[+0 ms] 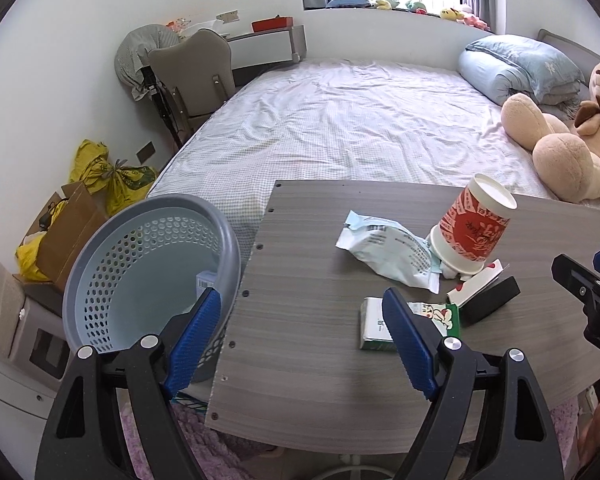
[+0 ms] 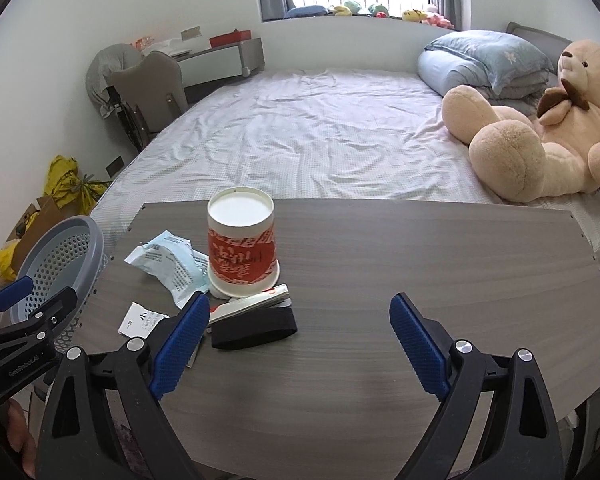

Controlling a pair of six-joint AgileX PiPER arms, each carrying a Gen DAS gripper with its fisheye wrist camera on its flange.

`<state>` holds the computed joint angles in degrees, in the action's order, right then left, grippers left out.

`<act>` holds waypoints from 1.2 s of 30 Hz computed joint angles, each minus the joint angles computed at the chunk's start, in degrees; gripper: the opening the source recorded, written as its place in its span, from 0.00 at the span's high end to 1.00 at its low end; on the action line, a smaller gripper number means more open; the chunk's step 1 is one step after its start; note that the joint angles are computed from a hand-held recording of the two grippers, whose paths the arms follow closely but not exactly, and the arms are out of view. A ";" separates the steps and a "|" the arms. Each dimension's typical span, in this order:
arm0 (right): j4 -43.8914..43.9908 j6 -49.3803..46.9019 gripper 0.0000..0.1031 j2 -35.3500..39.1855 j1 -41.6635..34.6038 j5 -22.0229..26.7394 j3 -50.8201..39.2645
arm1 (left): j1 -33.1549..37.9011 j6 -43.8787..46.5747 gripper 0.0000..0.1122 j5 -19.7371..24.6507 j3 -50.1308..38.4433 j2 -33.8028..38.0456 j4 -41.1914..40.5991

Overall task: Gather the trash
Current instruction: 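Close the right tool on the red-and-white paper cup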

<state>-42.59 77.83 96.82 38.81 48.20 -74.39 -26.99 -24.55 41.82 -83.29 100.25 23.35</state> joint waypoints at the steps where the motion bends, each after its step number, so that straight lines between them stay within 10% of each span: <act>1: 0.00 0.08 0.13 -0.22 -0.47 -0.59 0.70 | -0.37 -0.39 0.29 0.17 -0.30 0.37 0.28; 36: 3.29 -7.25 0.13 4.82 -5.58 -7.66 -1.62 | 1.21 -1.05 0.29 1.19 -5.03 7.78 -1.12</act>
